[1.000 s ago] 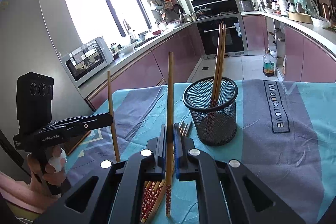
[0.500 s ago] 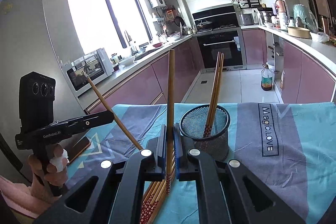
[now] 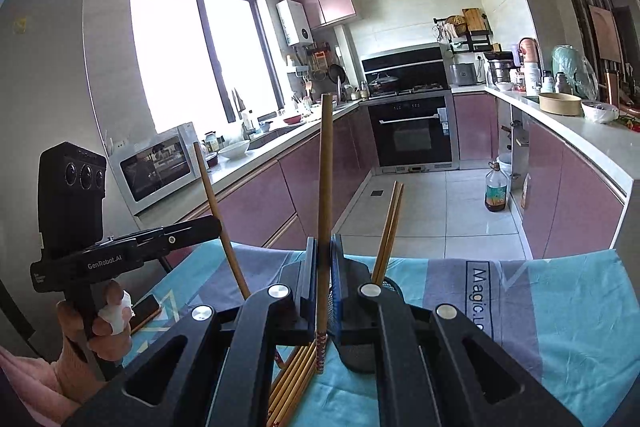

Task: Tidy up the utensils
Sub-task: 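Raise both chopsticks upright and insert them into the black mesh cup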

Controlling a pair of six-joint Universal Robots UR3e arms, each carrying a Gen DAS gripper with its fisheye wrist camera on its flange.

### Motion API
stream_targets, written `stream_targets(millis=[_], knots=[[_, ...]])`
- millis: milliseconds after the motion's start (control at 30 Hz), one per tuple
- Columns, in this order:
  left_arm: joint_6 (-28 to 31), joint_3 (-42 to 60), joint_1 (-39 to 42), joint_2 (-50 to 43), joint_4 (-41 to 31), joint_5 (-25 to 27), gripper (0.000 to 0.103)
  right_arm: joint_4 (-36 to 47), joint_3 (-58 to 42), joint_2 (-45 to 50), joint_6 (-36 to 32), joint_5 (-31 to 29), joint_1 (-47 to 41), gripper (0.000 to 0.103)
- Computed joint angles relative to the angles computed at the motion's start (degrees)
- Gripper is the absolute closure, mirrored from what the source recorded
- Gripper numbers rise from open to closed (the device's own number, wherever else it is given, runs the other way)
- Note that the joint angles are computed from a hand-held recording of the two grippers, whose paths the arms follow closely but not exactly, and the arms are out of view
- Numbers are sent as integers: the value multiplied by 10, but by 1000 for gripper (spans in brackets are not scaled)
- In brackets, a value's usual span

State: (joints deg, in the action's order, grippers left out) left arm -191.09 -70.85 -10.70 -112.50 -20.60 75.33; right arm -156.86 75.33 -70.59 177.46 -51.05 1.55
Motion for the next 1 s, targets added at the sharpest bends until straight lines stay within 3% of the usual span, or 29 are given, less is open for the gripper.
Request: stream_targets(millis=[600,1000], knots=[[10,233,-26,-115,-85,49,96,23,-142,99,26,-49,9,98],[42,273,-11,-150,-191,1,97,184,-257,171,-29,-83,40,98]])
